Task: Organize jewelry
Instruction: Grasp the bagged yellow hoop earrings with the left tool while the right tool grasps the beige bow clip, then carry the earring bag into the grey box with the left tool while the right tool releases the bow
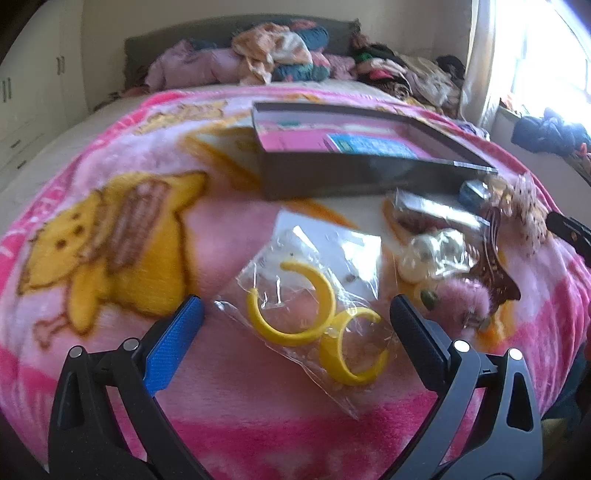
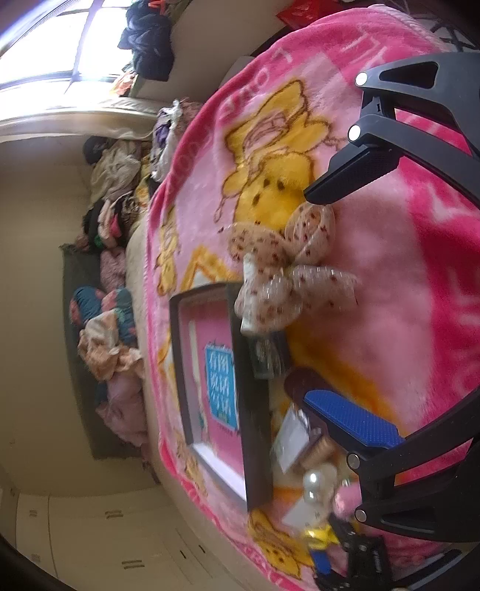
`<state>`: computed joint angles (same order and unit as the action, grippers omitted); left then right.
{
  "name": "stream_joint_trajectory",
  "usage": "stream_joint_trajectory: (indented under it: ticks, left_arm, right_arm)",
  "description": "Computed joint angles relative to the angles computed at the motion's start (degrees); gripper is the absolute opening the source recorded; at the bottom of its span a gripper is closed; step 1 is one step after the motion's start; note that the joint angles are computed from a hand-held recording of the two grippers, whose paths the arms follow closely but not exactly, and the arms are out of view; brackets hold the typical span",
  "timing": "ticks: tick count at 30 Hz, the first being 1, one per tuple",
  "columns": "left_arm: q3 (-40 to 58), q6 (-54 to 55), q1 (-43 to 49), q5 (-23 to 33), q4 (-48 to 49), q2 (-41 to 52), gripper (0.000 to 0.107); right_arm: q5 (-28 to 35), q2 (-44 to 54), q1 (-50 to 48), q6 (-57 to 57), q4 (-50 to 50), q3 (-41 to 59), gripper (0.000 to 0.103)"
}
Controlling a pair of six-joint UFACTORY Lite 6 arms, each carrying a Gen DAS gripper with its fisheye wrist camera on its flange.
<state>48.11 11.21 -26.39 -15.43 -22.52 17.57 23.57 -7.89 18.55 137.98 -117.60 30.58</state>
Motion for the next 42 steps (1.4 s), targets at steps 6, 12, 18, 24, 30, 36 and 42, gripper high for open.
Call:
stream_joint_trajectory:
  ticks: [6,12,18,24,30,36,42]
  left_arm:
    - [1.9,-6.6,1.5,1.8,6.9,1.7,0.089]
    - [1.6,-6.9,2.0,2.7,8.4,0.5,0.073]
    - [-1.1,-22.1,4.2,4.7,25.2,-3.5,0.057]
    - [-3.1,-31.3,4.1,6.2,34.8,-6.7,0.050]
    - [-1.5,-35.1,3.5,7.3,38.7,-7.1,0.031]
    - [-1.3,-42.1,4.0,7.1,45.9,-8.6,0.028]
    - [1.2,-48.7,3.6,6.9,53.0,-9.4,0.027]
  right_arm:
    - [-5.3,6.8,-6.2,6.0,-9.3,4.5,0.098]
    - [-9.8,12.9,-10.1,11.2,-16.8,9.8,0.097]
    - [-11.4,14.9,-11.2,17.4,-22.7,11.2,0.074]
    - [-10.5,10.9,-12.2,28.1,-32.6,6.7,0.039]
    - [-9.7,4.0,-12.5,37.1,-41.6,1.3,0.026]
    - [-9.9,-2.5,-11.1,38.3,-42.7,-1.9,0.026]
    - [-10.6,-6.5,-8.4,30.6,-34.7,-2.1,0.026]
